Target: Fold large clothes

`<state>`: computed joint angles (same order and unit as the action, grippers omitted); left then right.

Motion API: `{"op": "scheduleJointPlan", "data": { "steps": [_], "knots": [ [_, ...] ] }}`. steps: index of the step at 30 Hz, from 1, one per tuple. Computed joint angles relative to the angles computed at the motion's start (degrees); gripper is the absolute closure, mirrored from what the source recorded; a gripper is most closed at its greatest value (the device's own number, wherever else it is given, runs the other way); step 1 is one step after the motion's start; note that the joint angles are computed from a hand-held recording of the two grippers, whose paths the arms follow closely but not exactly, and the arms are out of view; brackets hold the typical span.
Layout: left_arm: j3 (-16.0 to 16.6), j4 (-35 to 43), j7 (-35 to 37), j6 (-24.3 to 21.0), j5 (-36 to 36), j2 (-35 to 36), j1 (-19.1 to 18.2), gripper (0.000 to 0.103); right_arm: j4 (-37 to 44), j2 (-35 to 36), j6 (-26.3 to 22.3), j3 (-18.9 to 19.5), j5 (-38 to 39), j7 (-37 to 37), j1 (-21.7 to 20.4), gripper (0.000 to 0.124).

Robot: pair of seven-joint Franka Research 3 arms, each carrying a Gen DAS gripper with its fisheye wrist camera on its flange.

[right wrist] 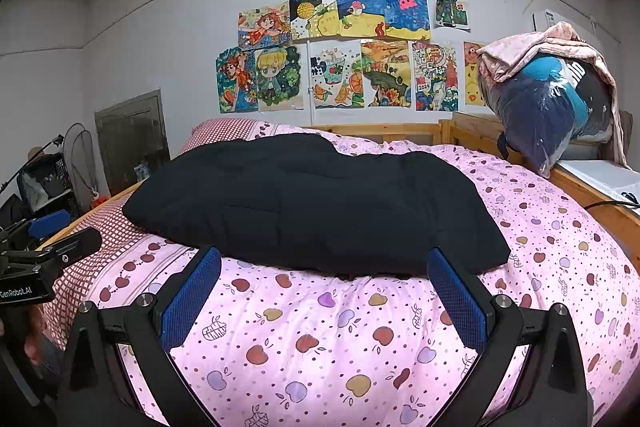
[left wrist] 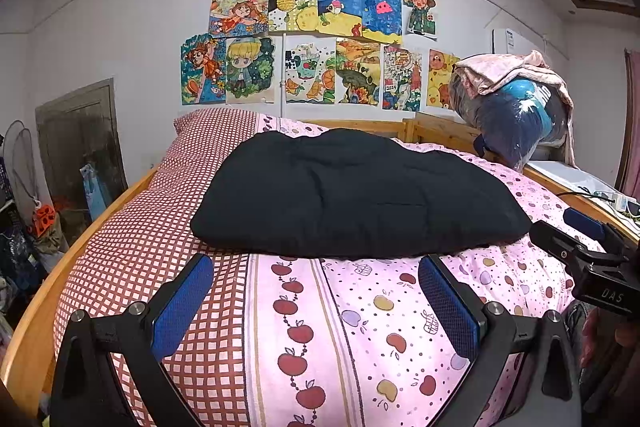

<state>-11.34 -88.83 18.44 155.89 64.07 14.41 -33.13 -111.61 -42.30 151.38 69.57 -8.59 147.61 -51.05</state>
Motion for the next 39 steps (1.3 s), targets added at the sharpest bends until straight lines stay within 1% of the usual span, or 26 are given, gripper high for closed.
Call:
{"op": "scheduleJointPlan", "data": {
  "steps": [39],
  "knots": [
    [-0.07,0.77,-0.03,-1.1,-0.09,0.38,-0.83,0.0,0.29,-0.33,-0.3,0.45,0.39,0.13,-0.4,0.022]
  ]
}}
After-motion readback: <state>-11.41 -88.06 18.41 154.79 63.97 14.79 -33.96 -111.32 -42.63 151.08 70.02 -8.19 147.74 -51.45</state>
